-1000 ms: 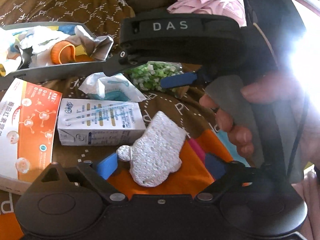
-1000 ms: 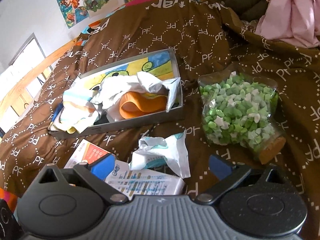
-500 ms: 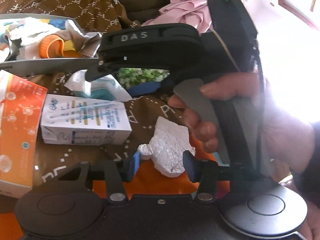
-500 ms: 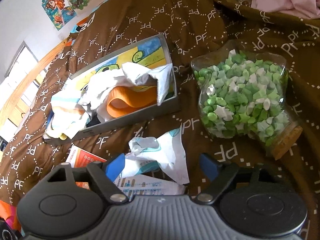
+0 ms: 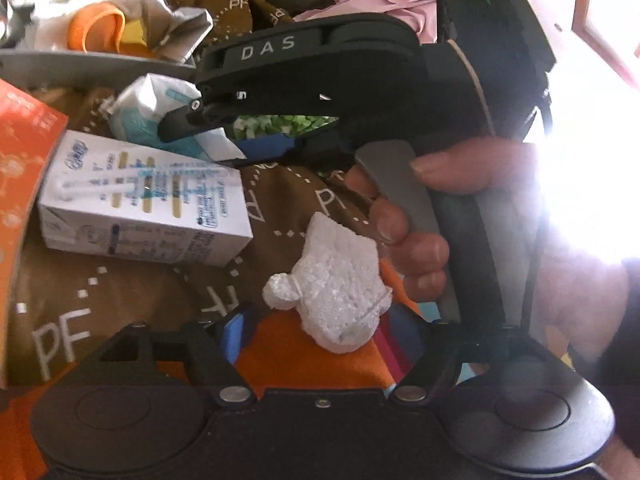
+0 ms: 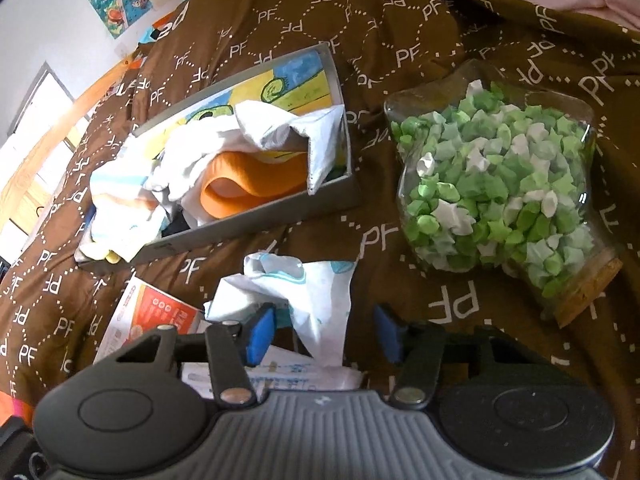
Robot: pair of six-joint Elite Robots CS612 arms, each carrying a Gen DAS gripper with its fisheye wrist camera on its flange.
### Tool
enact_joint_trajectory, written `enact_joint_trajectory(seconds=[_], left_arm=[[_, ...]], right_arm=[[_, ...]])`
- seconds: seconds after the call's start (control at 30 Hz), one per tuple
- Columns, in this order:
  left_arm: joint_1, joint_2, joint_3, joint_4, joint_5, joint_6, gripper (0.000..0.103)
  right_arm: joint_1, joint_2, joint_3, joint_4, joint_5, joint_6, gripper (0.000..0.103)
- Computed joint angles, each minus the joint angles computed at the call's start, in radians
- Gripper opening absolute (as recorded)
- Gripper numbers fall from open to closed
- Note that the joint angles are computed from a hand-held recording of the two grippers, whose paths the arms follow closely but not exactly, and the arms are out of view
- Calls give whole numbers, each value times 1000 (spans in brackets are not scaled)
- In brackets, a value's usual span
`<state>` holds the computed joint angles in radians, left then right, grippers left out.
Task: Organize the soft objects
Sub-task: 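Grasp the white foam piece with the left gripper while the right gripper grasps the white-blue wipes packet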
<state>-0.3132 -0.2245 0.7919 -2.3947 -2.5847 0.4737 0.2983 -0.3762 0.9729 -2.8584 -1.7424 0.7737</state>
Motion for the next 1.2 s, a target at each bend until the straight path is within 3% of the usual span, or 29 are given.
enact_joint_trajectory(seconds=[0.23,0.4,0.5,0.77,1.0,1.2], left_arm=[[-4,19,-40,92,-39,79,46],[3,17,-37,112,-54,65,40],[6,6,-17,101,-52,66,39],[13,-14,26,-17,-35,-18,38],[27,-34,71,-180,20,-149,38],[31,-65,138,-319,92,-175,38]], right_arm=[[-7,1,-5,16,33,-20,49],[-7,0,-2,9,28,-12,41],[-6,-1,1,5,20,-5,29],[-5,-8,13,-3,12,-6,21],[-5,-19,34,-35,-4,-1,18],[0,-23,40,-57,-22,-22,18]])
